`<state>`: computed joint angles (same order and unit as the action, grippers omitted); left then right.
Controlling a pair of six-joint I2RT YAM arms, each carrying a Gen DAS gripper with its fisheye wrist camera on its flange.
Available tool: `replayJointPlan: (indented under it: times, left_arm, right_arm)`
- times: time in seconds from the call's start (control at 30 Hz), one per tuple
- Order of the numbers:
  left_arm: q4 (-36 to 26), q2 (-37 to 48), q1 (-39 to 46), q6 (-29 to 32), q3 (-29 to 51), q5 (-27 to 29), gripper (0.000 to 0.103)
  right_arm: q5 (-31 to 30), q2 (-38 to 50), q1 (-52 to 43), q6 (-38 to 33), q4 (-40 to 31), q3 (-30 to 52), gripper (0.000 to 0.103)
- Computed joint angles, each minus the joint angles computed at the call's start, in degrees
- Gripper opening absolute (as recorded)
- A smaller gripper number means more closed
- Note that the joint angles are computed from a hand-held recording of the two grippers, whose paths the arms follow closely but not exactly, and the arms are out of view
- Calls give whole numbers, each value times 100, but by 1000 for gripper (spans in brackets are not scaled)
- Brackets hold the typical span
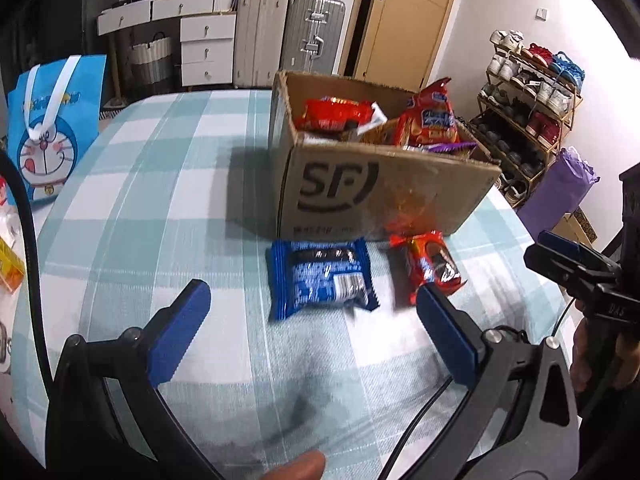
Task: Organize snacks
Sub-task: 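Move both tools back toward the last two Oreo packs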
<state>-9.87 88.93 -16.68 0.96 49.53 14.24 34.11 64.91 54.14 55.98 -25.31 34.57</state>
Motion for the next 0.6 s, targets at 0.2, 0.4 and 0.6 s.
replayJointPlan:
  times: [0.2,0.4,0.6]
  left_arm:
    - [41,116,109,-34,-153,22,102]
    - [92,318,200,-49,-188,-42,102]
    - [90,446,193,-4,-142,-90,102]
  right_arm:
    - [-279,618,-66,-70,253,212,103]
    - [-916,1273,-317,-287,752,352,102]
    - [-1190,2246,-584,-319,745,924,103]
